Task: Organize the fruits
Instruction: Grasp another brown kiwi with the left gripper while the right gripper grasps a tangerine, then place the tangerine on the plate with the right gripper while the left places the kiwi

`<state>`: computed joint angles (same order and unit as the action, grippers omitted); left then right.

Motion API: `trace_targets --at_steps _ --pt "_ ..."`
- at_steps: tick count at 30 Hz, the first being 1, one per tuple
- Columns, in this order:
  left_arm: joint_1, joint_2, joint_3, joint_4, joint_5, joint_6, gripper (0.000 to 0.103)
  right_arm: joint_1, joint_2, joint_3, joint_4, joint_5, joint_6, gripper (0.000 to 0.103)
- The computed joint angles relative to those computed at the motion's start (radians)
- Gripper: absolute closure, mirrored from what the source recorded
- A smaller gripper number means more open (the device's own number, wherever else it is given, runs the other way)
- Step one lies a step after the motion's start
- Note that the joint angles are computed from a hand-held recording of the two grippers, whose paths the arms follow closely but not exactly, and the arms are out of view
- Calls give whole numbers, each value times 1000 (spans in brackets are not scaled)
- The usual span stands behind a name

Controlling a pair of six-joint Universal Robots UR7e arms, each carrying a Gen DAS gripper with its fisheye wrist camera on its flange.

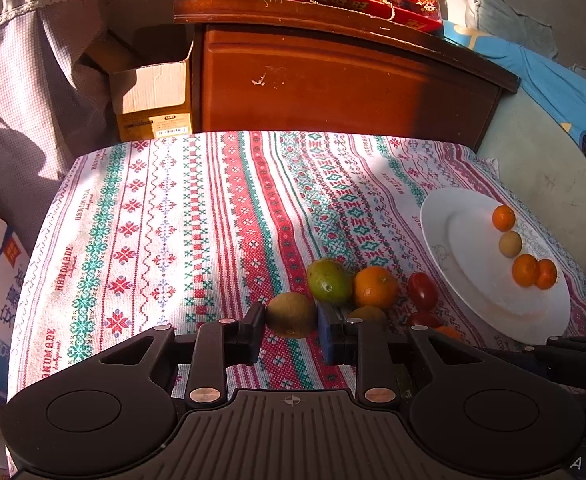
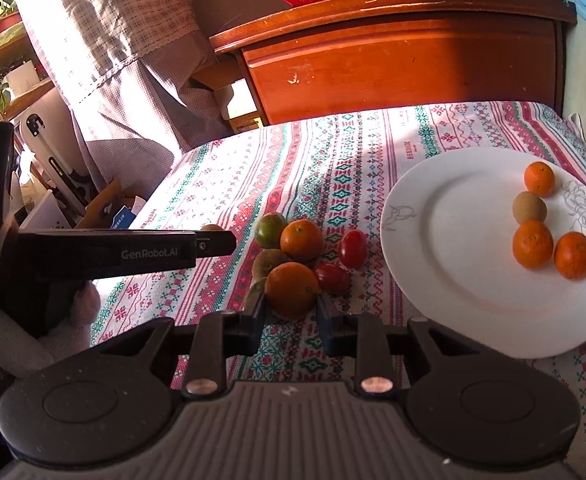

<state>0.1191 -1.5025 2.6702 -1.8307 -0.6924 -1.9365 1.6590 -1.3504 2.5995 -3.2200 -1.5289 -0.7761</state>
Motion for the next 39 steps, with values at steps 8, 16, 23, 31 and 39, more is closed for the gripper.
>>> trace_targets --at_steps 8,16,23,31,39 --pt "-49 -26 -55 132 11 -85 78 8 -52 -21 26 43 21 75" --pt "-35 -14 -105 90 61 16 78 -1 -105 -68 30 63 41 75" --pt "7 32 -116 -63 89 195 78 -21 -112 -134 40 75 80 75" --pt "75 147 -109 -381 117 395 78 -32 -78 -191 62 43 56 75" --pt "159 328 -124 -729 73 606 78 -58 -27 -240 114 -19 81 75"
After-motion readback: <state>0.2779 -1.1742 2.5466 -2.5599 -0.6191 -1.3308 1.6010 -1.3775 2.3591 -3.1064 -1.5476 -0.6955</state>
